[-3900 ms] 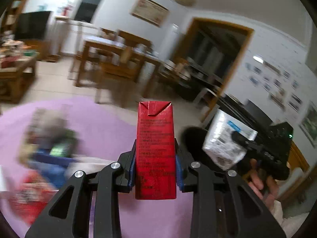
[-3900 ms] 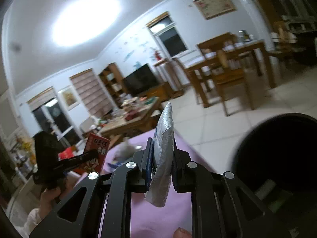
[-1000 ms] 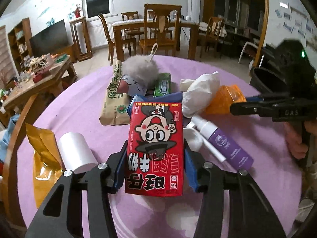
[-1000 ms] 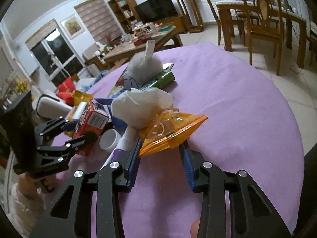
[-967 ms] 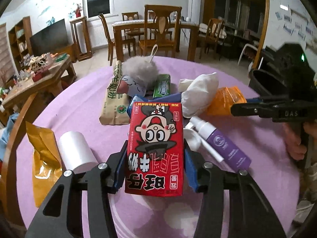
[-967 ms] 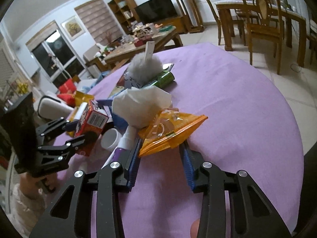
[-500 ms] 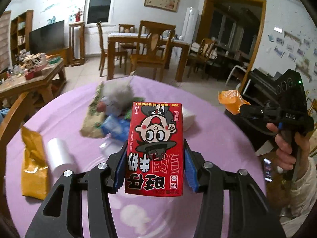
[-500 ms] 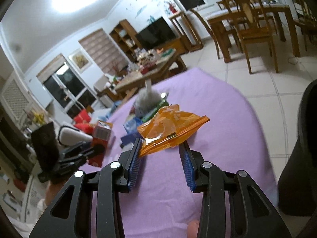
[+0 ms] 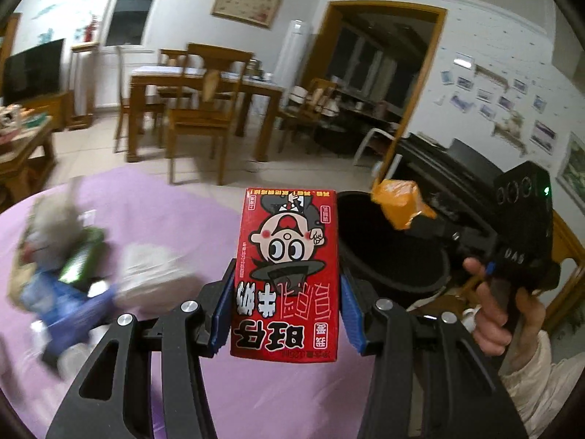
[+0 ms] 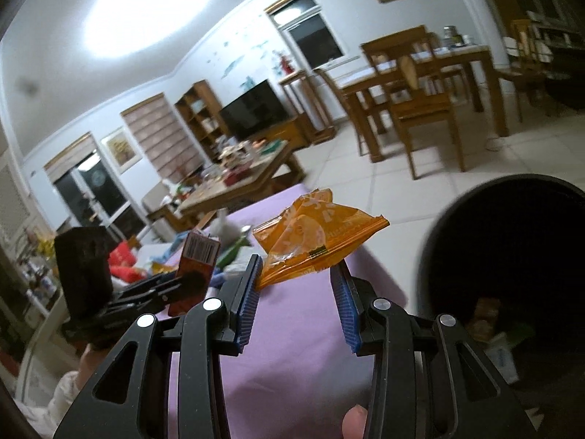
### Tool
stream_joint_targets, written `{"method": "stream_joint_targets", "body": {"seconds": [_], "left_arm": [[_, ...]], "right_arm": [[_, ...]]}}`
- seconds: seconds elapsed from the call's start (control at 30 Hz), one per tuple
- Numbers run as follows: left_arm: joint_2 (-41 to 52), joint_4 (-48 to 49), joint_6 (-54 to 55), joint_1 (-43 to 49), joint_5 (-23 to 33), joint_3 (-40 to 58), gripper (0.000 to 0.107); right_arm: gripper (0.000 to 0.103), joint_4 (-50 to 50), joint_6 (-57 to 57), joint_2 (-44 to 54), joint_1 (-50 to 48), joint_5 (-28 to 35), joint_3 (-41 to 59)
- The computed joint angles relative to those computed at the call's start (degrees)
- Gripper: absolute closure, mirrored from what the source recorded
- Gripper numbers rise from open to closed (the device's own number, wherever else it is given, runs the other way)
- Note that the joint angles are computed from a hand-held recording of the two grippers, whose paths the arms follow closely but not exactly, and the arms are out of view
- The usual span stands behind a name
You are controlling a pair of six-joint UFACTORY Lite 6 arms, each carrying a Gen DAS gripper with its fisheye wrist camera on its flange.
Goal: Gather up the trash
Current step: 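Carry the red milk box and orange bag over the black bin, then open both tools to drop the milk box and orange bag into the bin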
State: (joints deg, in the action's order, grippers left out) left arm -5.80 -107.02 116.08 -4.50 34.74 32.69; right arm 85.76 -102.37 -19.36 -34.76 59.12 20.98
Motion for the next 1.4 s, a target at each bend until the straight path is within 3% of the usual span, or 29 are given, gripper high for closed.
{"method": "stream_joint_targets", "body": {"seconds": [0.13, 0.3, 0.53, 0.73, 0.8, 0.83, 0.87, 0.9, 0.93, 1.0, 1.07, 1.2, 1.4], "left_arm": [[6.04, -5.62, 1.49, -9.49, -2.14, 5.38, 0.058], [15.82, -10.86, 2.75, -19.32, -3.04, 13.47, 0.058], [28.69, -11.87, -0.47, -27.58, -6.15, 25.76, 0.058], [33.94, -9.89, -3.14, -29.19, -6.36, 30.34, 0.058], [35.26, -8.58, -5.23, -30.26, -7.94, 32.41, 0.057], [35.78, -7.31, -6.72, -30.36, -8.62, 33.19, 0.054], [35.92, -5.91, -8.68, -30.43, -9.65, 33.91, 0.047], [35.40, -6.58, -8.59, -30.47, -10.29, 33.42, 0.025], [34.48, -8.48, -7.29, -30.24, -10.70, 32.33, 0.010], [32.37, -13.27, -2.61, -29.05, -9.00, 29.49, 0.010], [30.85, -12.65, -3.15, -28.35, -9.20, 28.39, 0.010], [26.73, -13.37, -2.65, -26.71, -8.30, 24.26, 0.010], [16.53, -16.15, 0.53, -20.47, -4.76, 12.68, 0.010]], "right_arm": [[0.064, -5.95, -4.11, 6.80, -14.71, 5.36, 2.85], [0.064, -9.83, -8.74, 16.83, -26.38, 7.01, 8.06], [0.064, -11.31, -11.57, 28.40, -33.18, 5.59, 15.03], [0.064, -12.66, -13.29, 33.94, -36.49, 4.74, 17.47], [0.058, -13.72, -12.90, 35.76, -37.79, 4.87, 18.62], [0.048, -13.52, -12.41, 36.24, -37.75, 5.02, 19.01], [0.041, -13.43, -12.41, 36.49, -38.23, 5.15, 19.09], [0.040, -13.25, -12.66, 36.48, -38.81, 5.17, 18.95], [0.040, -13.22, -12.82, 36.45, -39.05, 5.25, 18.78], [0.039, -13.72, -12.77, 36.64, -39.78, 5.86, 18.95], [0.034, -13.90, -13.00, 35.06, -40.30, 6.37, 17.36], [0.032, -13.65, -13.16, 32.27, -38.93, 7.06, 15.20], [0.021, -13.27, -17.56, 22.27, -33.51, 8.21, 6.39]]}}
